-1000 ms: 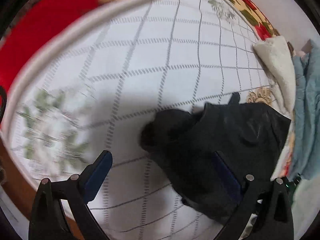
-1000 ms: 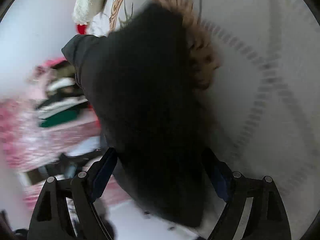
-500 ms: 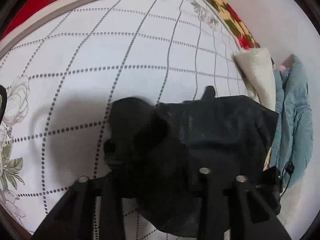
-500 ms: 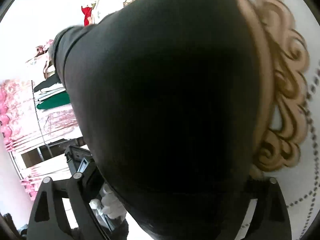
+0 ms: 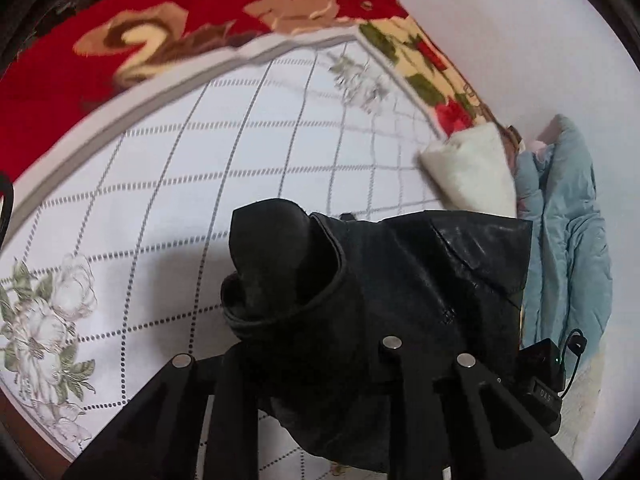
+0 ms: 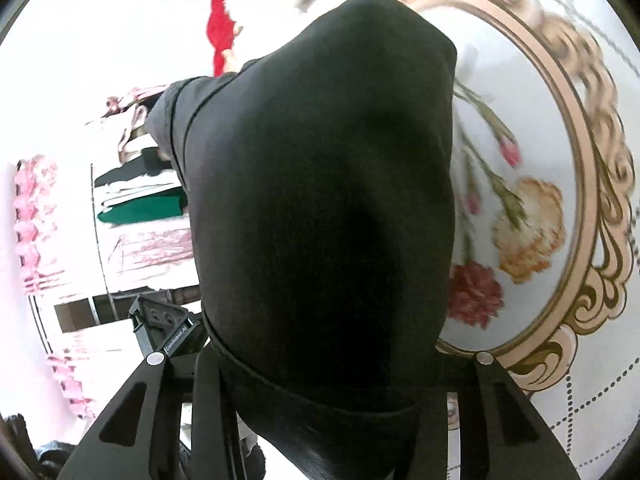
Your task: Fold large clothes
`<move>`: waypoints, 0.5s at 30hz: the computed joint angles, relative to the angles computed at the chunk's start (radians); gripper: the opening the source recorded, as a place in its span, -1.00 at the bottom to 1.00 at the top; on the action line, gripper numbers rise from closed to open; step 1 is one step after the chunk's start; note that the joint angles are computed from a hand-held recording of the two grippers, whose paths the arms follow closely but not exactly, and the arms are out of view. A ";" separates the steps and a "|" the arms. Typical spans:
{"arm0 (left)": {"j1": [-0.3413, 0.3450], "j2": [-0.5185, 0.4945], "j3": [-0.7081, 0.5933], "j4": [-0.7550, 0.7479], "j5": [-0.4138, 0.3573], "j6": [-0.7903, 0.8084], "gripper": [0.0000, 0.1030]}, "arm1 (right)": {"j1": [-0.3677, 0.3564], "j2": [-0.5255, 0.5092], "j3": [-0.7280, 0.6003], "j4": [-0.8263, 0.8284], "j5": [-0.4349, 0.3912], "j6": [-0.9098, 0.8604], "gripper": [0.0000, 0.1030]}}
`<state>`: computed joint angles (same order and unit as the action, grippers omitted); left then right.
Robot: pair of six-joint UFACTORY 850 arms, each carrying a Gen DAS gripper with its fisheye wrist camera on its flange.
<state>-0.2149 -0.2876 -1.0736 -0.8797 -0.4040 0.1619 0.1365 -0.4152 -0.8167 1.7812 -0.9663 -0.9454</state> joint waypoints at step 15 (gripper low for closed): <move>-0.070 -0.260 -0.600 0.348 -0.067 -0.364 -0.64 | -0.174 -0.145 -0.573 -0.290 -0.133 0.303 -0.19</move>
